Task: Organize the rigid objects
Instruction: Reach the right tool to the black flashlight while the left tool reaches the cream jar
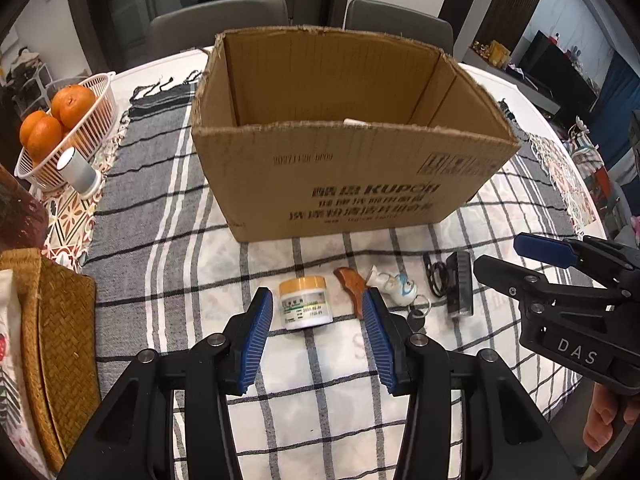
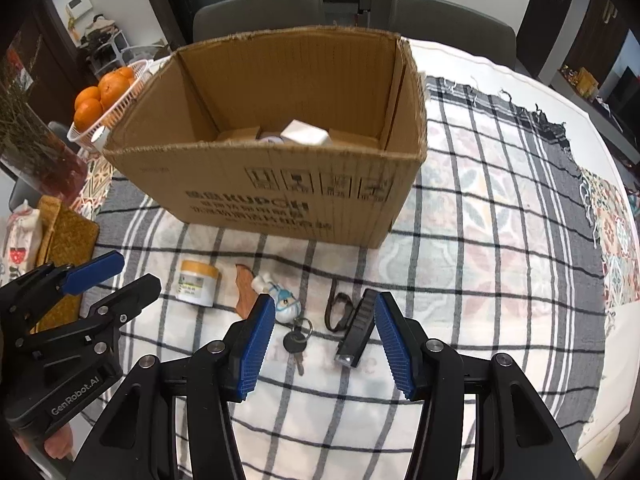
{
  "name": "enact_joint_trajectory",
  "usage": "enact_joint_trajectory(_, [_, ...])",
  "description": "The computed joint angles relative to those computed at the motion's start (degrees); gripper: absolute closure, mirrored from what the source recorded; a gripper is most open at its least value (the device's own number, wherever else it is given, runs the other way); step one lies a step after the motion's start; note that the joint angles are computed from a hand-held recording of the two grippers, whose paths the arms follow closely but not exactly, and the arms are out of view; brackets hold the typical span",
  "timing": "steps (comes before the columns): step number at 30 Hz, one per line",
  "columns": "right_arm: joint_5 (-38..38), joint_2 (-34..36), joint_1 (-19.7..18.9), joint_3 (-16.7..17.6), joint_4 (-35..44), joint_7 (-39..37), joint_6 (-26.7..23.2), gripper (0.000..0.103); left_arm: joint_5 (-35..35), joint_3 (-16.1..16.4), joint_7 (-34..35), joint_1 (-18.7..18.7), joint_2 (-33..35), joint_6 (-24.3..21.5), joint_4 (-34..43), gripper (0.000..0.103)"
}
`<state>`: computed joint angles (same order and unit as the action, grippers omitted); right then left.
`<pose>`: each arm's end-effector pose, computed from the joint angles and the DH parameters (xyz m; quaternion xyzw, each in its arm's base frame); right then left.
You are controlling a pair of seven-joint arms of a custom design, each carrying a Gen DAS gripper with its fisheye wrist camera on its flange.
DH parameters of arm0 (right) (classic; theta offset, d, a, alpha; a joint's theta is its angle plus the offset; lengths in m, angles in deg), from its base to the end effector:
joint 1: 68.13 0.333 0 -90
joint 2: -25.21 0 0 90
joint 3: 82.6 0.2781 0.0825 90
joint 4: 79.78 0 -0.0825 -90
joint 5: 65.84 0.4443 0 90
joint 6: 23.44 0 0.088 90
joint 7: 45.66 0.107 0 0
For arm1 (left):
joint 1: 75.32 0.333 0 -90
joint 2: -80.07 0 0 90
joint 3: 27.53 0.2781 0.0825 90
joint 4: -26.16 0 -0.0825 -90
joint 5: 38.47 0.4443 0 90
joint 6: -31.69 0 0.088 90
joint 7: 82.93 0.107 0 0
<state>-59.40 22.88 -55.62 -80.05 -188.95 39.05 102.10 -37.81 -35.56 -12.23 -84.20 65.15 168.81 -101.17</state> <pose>0.6150 0.1699 0.4915 -0.7947 0.5829 -0.0667 0.1560 0.5499 -0.1693 0.4680 -0.7016 0.6797 -0.1793 0.1165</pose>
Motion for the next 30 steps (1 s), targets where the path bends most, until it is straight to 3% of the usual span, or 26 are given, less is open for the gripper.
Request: enact_joint_trajectory(30, [-2.38,4.82,0.0,-0.48,0.69,5.54,-6.95,0.05,-1.23,-0.63,0.92,0.63,7.41,-3.04,2.08,0.057])
